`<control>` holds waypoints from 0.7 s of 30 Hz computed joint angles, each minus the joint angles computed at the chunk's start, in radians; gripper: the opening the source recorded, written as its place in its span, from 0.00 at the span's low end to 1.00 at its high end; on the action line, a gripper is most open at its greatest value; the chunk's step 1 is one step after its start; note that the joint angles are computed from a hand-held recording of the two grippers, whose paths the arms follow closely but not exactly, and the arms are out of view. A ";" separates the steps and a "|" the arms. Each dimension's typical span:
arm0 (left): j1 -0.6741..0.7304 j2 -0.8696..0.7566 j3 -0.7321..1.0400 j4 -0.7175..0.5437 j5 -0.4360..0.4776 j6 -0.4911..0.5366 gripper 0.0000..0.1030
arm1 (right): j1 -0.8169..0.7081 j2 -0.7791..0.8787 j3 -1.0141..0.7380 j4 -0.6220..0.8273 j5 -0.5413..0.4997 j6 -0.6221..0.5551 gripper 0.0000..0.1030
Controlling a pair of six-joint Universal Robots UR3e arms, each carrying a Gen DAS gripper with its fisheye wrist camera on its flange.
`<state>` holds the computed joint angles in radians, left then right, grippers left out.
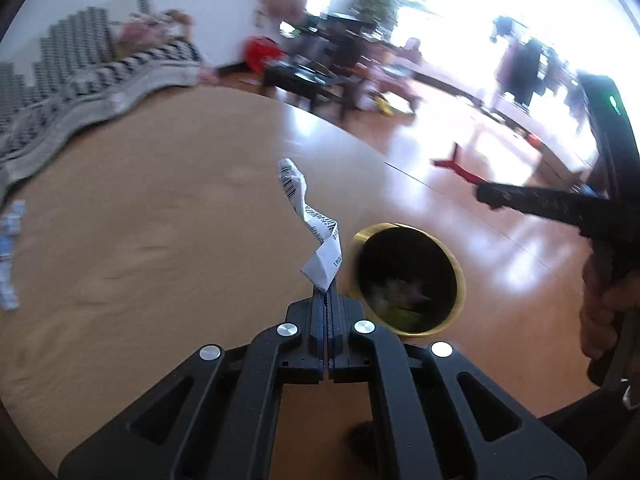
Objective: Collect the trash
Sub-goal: 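Carry receipt and ribbon over the black bin and open both tools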
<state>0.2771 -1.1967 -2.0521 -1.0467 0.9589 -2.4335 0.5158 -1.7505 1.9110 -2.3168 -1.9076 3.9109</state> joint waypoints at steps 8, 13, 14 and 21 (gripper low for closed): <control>-0.492 -0.399 0.077 0.346 0.155 -0.352 0.00 | -0.446 -0.375 0.369 0.052 0.318 -0.207 0.10; -0.575 -0.569 0.179 0.421 0.195 -0.413 0.00 | -0.504 -0.328 0.413 0.002 0.380 -0.231 0.10; -0.580 -0.590 0.195 0.426 0.198 -0.416 0.00 | -0.503 -0.301 0.414 -0.016 0.382 -0.231 0.10; -0.581 -0.693 0.243 0.465 0.191 -0.443 0.00 | -0.414 -0.107 0.306 -0.073 0.347 -0.176 0.10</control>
<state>-0.3036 -1.8895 -1.8091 -0.5813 1.1497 -2.8768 0.1019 -1.8575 2.2171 -2.3899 -1.5601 3.7351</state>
